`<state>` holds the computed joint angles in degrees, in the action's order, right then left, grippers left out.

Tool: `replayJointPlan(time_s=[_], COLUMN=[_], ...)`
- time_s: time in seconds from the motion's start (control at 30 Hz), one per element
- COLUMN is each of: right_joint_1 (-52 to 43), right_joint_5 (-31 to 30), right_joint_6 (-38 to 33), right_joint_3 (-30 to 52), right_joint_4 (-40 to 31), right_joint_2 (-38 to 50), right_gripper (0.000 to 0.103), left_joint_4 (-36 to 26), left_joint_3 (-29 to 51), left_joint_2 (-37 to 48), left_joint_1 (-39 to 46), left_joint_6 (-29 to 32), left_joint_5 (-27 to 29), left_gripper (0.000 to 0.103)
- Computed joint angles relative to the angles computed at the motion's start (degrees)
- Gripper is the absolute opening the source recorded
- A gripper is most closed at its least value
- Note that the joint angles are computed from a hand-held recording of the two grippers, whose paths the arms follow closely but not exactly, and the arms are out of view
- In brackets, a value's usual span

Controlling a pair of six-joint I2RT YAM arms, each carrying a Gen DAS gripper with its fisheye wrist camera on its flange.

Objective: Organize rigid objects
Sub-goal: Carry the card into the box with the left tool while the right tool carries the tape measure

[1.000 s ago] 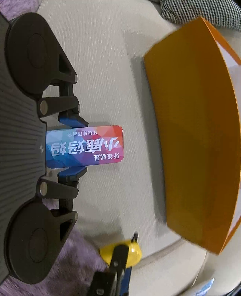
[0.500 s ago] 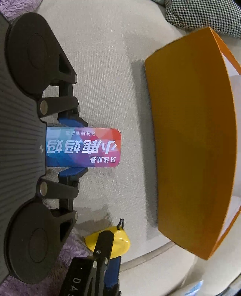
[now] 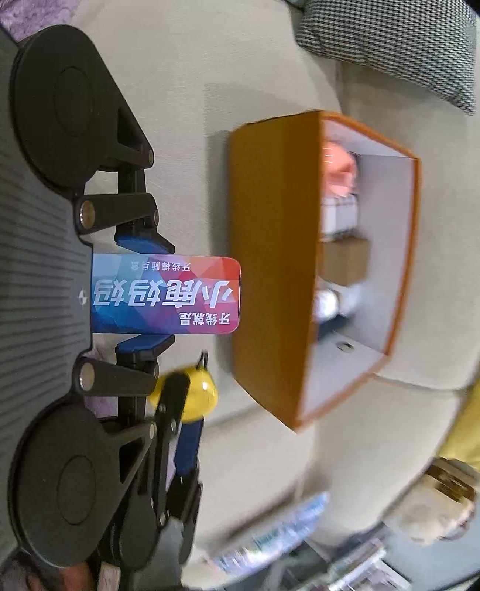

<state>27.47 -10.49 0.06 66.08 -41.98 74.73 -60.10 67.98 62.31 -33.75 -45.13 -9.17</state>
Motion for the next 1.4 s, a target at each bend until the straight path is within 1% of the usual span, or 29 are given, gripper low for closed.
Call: replayJointPlan(time_s=[0.07,0.17,0.2,0.27,0.37,0.43,0.53,0.63,0.7,0.77,0.87,1.0,1.13,1.3,1.4], right_joint_1=[0.22,-0.24,-0.52,-1.46,-2.39,-2.53,-2.06,-1.64,-1.60,-1.92,-1.98,-2.13,-2.39,-2.66,-2.40], right_joint_5=[-1.08,-3.37,-4.22,-5.92,-7.38,-7.34,-5.37,-2.19,-0.47,-0.55,0.34,1.72,1.78,1.07,1.80], right_joint_6=[-0.42,-1.90,-2.44,-3.67,-4.52,-5.03,-6.54,-7.48,-8.00,-9.44,-13.66,-17.89,-20.98,-22.30,-23.25], right_joint_3=[3.76,9.83,12.03,17.01,25.51,31.03,39.69,46.16,48.01,47.77,48.00,49.26,49.32,51.65,51.72], right_joint_4=[-1.84,-4.08,-4.72,-6.20,-8.35,-9.48,-11.63,-12.84,-12.21,-10.96,-9.95,-10.36,-8.90,-9.84,-9.30], right_joint_2=[0.43,1.53,2.17,4.25,9.80,13.86,21.18,27.09,29.28,30.39,32.98,36.33,38.07,40.69,41.58], right_gripper=[0.052,0.052,0.052,0.052,0.052,0.052,0.052,0.052,0.052,0.052,0.052,0.052,0.052,0.052,0.052], left_joint_4=[-1.02,-2.69,-2.21,-3.84,-5.06,-6.09,-6.71,-5.95,-5.64,-4.91,-4.65,-4.40,-5.88,-7.59,-8.44], left_joint_3=[3.59,9.26,10.36,15.56,22.76,27.69,33.45,34.34,35.28,35.47,37.16,38.64,43.31,48.13,49.36], left_joint_2=[0.64,2.03,3.14,5.92,11.88,16.68,24.53,30.02,34.37,38.17,43.81,49.19,55.15,60.58,62.09], left_joint_1=[1.71,7.32,9.00,13.56,18.35,21.09,23.32,24.10,24.71,24.59,24.17,25.09,24.97,25.43,24.99], left_joint_6=[1.19,6.50,8.08,11.85,16.26,18.50,19.39,18.59,17.28,17.08,17.77,17.22,17.36,15.79,15.86], left_joint_5=[1.43,4.96,6.00,8.98,12.92,15.48,18.01,18.89,20.18,20.29,20.53,21.70,21.43,23.30,22.49], left_gripper=[0.050,0.050,0.050,0.050,0.050,0.050,0.050,0.050,0.050,0.050,0.050,0.050,0.050,0.050,0.050])
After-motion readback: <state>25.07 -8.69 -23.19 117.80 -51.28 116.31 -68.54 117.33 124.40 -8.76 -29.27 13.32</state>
